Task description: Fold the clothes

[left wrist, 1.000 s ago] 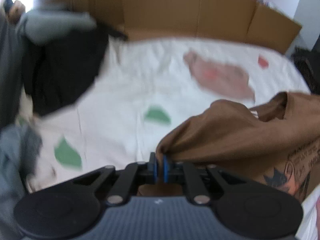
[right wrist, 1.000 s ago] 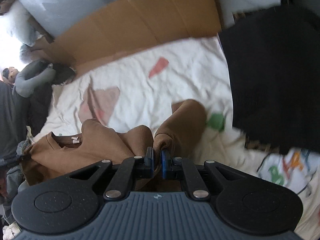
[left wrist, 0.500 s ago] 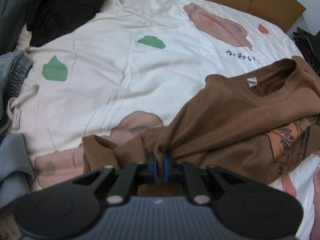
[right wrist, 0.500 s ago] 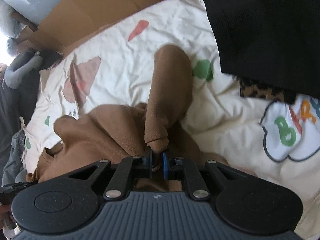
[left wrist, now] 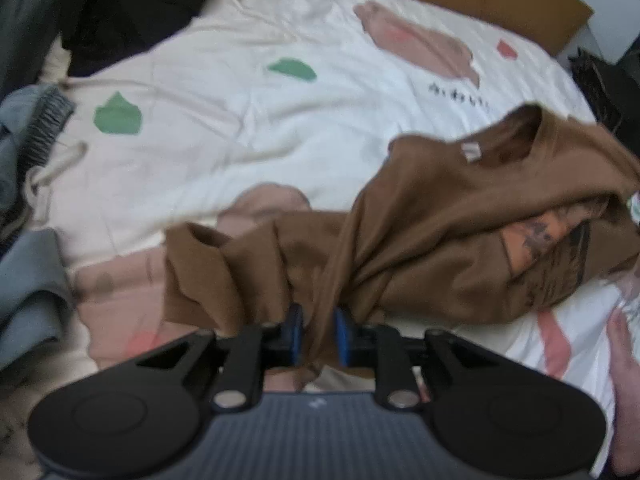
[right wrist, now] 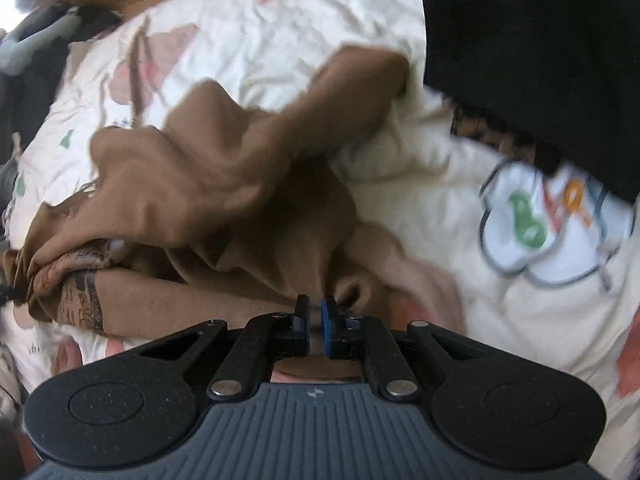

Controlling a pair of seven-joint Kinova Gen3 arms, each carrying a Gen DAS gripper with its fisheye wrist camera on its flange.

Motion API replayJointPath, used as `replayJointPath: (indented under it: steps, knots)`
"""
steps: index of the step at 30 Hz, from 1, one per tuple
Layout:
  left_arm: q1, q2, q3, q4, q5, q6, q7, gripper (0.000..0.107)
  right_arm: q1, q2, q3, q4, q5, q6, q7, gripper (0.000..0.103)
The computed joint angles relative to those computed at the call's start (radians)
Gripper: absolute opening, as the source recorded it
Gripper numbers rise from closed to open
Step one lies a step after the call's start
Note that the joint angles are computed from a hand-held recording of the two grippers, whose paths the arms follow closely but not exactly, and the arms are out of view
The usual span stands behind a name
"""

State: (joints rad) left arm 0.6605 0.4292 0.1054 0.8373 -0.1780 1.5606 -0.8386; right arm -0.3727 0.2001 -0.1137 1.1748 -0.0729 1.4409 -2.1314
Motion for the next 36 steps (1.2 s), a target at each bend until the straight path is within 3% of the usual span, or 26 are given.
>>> replayJointPath:
  steps: [5, 9, 14, 19, 22, 25, 30, 36]
  knots:
    - [-0.010, 0.004, -0.014, -0.070, -0.024, 0.012, -0.011, 0.020, -0.004, 0.004, 0.006, -0.088, 0.064, -0.002, 0.073, 0.010]
    - [-0.021, 0.028, -0.029, -0.108, -0.047, -0.003, -0.050, 0.020, -0.032, 0.030, 0.017, -0.167, 0.170, -0.013, 0.154, 0.028]
    - [-0.051, 0.083, -0.033, -0.131, -0.027, -0.034, -0.117, 0.020, -0.029, 0.123, 0.028, -0.307, 0.183, 0.008, 0.279, 0.038]
    - [-0.056, 0.130, -0.040, -0.138, -0.004, -0.055, -0.151, 0.020, -0.049, 0.227, 0.028, -0.415, 0.161, 0.014, 0.415, 0.039]
    - [-0.056, 0.145, -0.043, -0.144, 0.011, -0.060, -0.152, 0.020, -0.074, 0.265, 0.043, -0.434, 0.163, -0.008, 0.437, 0.039]
    - [-0.056, 0.145, -0.042, -0.143, 0.025, -0.073, -0.151, 0.020, -0.072, 0.284, 0.048, -0.423, 0.131, -0.041, 0.405, 0.039]
    - [-0.104, 0.111, -0.005, -0.078, 0.121, -0.158, -0.154, 0.020, -0.045, 0.305, 0.017, -0.438, 0.048, 0.001, 0.445, 0.039]
    - [-0.095, 0.126, -0.004, -0.077, 0.146, -0.146, -0.147, 0.023, -0.055, 0.305, 0.011, -0.426, 0.017, 0.046, 0.509, 0.042]
